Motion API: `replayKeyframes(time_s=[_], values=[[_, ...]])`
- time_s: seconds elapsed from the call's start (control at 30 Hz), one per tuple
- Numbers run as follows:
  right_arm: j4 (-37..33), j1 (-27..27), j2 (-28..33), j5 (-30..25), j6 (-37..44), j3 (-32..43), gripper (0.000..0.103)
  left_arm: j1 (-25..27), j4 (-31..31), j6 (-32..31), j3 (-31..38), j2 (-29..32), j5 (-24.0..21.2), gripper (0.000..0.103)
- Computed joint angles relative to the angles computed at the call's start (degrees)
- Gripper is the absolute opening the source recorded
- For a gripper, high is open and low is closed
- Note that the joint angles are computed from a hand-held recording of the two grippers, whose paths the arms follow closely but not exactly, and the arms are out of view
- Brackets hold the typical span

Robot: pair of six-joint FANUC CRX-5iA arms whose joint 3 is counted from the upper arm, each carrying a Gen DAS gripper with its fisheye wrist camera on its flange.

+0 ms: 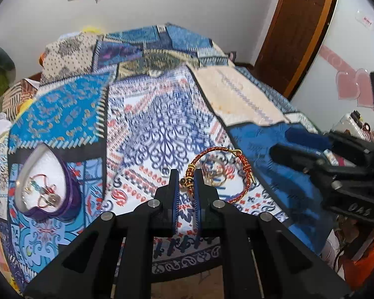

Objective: Organize jewelry
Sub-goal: 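Grasp the gold-and-red beaded bangle with the left tool, then carry the bangle toward the tin while the right tool grasps the gold ring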

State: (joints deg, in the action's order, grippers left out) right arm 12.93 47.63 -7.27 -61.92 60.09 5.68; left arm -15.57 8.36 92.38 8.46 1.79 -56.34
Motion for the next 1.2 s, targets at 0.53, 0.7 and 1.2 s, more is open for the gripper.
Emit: replayKeyframes(time_s=[0.53, 0.7, 1.2], values=[[-5.24, 0.67, 5.76, -0.86, 6.62, 5.63, 0.045, 3.89, -2.80, 3.30, -4.17, -5.69, 2.64, 0.009], [-7.58, 0.16, 7.06, -1.84, 7.61, 6.88, 0.034, 4.61, -2.28, 2.94, -5.45, -6.43, 3.18, 0.009], [-5.99, 0.89, 6.24, -1.15, 6.67, 6.44, 0.019, 5.00, -3.14, 4.07, -6.10, -8.38, 3.94, 0.009]])
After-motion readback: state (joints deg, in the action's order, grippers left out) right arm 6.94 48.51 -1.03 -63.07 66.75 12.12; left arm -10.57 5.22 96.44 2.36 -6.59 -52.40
